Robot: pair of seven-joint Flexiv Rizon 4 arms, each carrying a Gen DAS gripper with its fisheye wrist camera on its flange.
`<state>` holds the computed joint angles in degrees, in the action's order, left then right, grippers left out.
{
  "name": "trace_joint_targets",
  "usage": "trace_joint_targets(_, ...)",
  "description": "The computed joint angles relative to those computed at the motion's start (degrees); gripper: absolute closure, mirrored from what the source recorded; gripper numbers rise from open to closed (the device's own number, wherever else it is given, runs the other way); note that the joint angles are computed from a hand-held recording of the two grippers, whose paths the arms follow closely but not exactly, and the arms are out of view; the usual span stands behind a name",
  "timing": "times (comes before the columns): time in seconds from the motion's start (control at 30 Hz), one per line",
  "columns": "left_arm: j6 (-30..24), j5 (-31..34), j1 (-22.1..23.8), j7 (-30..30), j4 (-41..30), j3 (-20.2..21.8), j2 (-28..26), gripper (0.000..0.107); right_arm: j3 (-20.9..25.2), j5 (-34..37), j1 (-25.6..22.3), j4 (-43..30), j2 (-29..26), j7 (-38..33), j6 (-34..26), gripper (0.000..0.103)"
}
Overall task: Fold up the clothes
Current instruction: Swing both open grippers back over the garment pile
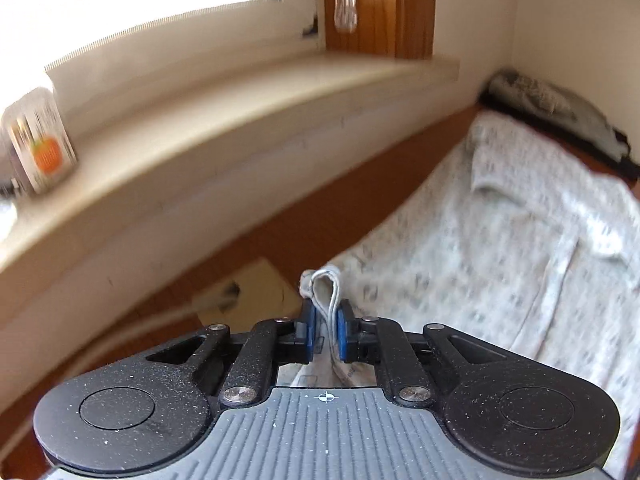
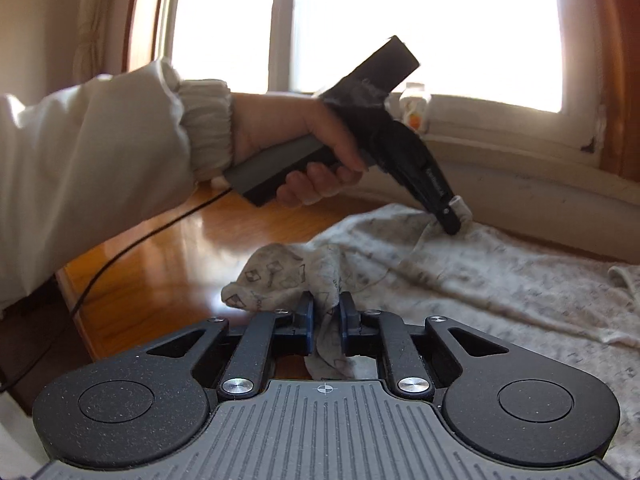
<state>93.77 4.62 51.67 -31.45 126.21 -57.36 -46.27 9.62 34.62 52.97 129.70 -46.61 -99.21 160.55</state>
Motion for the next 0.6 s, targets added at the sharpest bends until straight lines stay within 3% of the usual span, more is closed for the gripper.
trace_joint_targets(0.2,0.6,1.3,2.4,-2.3,1.5,-7.0,3.4,0.095,0.3,0.3,-2.5,2.8,0.8,2.2,8.1,0.09)
trace_joint_targets(0.3,0.5,1.3,-0.5,-4.5,0.9,-8.0,7.3,0.096,-0.3,2.6,-2.9,0.5,0.6,2.0,9.9,0.09)
trace_joint_targets(0.5,0.0,-1.1,-13.4,-8.0,-3.1,-4.4,14.0,0.096,-0.2,9.1,-4.2,-1.6,0.5,0.8,13.7,0.09)
trace_joint_targets(0.6,-0.5,-3.6,-23.9,-8.7,-7.0,1.7,14.7,0.096,0.6,10.9,-7.3,2.3,-0.1,4.0,19.1,0.09)
